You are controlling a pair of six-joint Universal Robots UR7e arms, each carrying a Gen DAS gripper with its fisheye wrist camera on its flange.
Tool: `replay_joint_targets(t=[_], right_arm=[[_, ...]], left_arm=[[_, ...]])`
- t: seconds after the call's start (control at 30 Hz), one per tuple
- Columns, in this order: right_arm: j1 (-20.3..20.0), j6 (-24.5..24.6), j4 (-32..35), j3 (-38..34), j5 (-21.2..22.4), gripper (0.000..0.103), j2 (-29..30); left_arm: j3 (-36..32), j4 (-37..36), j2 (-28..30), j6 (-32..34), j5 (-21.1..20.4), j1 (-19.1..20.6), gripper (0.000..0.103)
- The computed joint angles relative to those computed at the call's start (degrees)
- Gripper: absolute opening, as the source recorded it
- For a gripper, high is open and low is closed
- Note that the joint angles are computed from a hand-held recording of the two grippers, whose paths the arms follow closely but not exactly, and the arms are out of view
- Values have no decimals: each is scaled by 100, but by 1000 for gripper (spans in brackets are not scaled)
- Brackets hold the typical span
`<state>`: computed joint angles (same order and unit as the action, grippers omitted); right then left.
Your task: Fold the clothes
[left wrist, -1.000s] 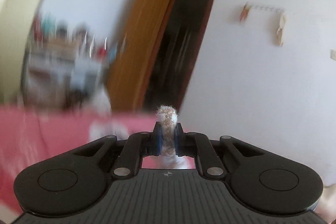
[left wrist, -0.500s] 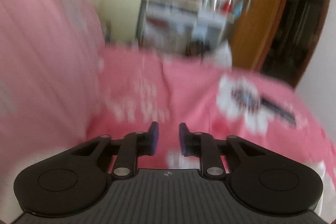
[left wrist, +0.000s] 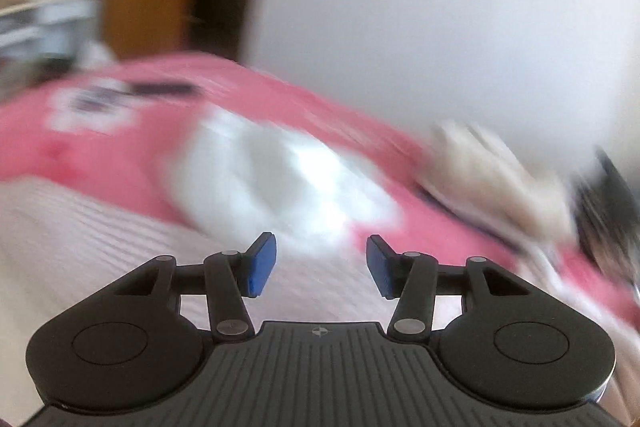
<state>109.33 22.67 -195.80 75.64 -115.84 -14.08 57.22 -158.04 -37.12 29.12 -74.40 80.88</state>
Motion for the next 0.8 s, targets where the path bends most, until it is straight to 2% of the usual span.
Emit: replay_joint_targets(t=[0.1,0.23,0.37,0.53,0.7,0.8], right_arm=[[160,405,-592,722,-284,32,-248],[389,1201,-1177,1688,-761,32,-530],[632,1950,-1433,2370,-1224,32,-707],[923,2338,-1998,2897,-1661,32,-837],[1223,2506,-2182,3209,-2151,32,-950],[1405,2565,-2123,3346,-2538,32,-1037]], left_arm=[[153,295,182,116,165,-76,49],[-190,288,644,247,558,-41,50],[-327,524,611,49,509,-26,50],[296,533,53,-365,635,-142,52],[1117,753,-562,-543,832,-286,53],[1781,1133,-1056,-866,522,-295,53]])
